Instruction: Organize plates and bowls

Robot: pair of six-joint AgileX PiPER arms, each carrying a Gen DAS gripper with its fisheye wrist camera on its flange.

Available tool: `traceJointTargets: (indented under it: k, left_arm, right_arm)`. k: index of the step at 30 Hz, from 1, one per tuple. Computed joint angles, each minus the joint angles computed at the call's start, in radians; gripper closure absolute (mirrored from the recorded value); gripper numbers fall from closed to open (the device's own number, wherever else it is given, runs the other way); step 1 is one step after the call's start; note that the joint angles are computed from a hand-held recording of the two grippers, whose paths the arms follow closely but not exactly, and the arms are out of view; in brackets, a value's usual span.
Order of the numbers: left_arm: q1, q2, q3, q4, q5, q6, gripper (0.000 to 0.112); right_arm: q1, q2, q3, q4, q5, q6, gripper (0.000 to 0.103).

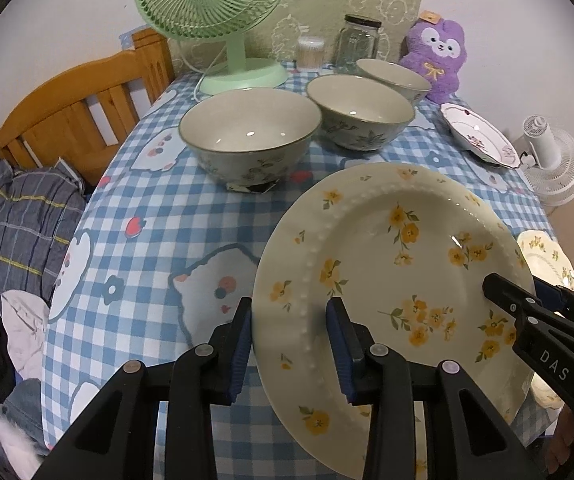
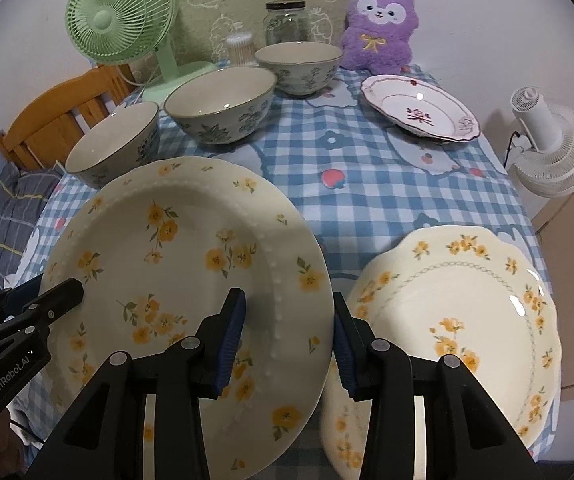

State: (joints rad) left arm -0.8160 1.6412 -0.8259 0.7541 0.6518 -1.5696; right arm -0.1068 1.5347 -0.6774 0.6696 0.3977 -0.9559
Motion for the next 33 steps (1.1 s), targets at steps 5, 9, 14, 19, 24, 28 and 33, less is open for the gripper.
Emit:
traceJointTargets:
  k: [5, 9, 14, 19, 24, 28, 33]
  left_arm:
    - [-0.027, 0.026, -0.046, -0.001, 0.018, 0.006, 0.076]
    - [-0.047, 0.047, -0.089, -0.007, 0.033, 0.019, 0.076]
    - [-0.072, 0.081, -0.147, -0.014, 0.054, 0.035, 0.076]
    - [-0.097, 0.124, -0.211, -0.023, 0.071, 0.052, 0.076]
    - [-0.121, 0.169, -0.278, -0.037, 0.087, 0.079, 0.076]
    - [-0.143, 0.214, -0.342, -0.052, 0.104, 0.093, 0.076]
    - [-0.172, 0.268, -0.427, -0.069, 0.135, 0.111, 0.076]
  right_arm:
    - [-0.057, -0.009, -0.007, 0.018, 0.021, -0.047, 0.059]
    - [-0.111, -0.012, -0.017, 0.040, 0.041, -0.095, 0.059]
    - [-0.182, -0.007, -0.035, 0.059, 0.070, -0.146, 0.059]
    - [-0.251, 0.005, -0.053, 0.080, 0.095, -0.197, 0.059]
    - [-0.325, 0.023, -0.077, 0.085, 0.124, -0.238, 0.059]
    - [-0.388, 0.043, -0.103, 0.092, 0.151, -0.281, 0.059]
    - [-0.458, 0.072, -0.136, 0.106, 0.180, -0.336, 0.059]
